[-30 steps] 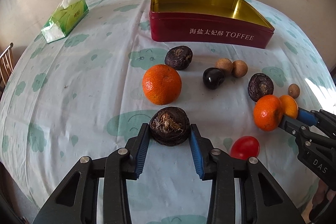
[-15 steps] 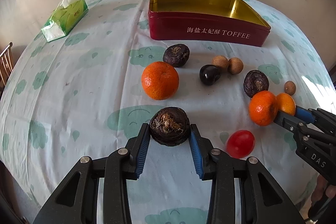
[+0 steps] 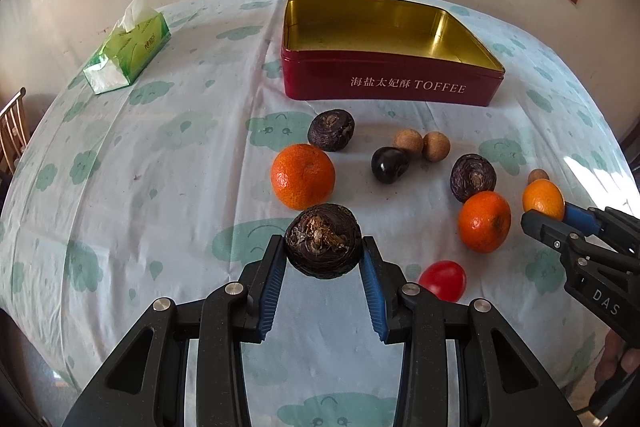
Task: Organize fruits
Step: 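Carry the mangosteen and orange in both tools over the TOFFEE tin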
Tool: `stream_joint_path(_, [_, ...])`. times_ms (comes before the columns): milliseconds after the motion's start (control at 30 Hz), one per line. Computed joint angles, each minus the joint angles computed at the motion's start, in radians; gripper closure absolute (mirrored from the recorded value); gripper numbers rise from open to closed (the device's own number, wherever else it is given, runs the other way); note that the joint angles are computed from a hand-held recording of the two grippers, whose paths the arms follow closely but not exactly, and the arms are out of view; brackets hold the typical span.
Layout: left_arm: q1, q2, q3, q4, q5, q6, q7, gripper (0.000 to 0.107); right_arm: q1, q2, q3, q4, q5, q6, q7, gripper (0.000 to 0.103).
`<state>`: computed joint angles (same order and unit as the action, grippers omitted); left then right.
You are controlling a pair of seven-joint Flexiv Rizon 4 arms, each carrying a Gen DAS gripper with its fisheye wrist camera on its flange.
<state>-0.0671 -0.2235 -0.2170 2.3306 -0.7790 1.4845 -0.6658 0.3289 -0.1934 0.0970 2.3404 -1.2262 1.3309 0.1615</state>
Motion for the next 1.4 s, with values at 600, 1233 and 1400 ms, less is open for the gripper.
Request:
stream_joint_path(600, [0.010, -0.055, 0.019, -0.139, 0.108, 0.013, -0.092, 0.068, -0.031, 0.014, -0.013, -0.044, 0.027, -0.024, -0.077, 0.071])
stream_joint_path(1233, [-0.019, -0.243, 0.092, -0.457, 0.415, -0.056, -0.355, 0.068, -0.071, -0.099, -0.084, -0.240, 0.055, 0.007, -0.215, 0.071])
stream_joint_path(1400, [-0.032, -0.302, 0.097, -0.542, 0.462, -0.106, -0.391, 0.068, -0.045, -0.164, -0.102, -0.300, 0.161, 0.003, -0.315, 0.071])
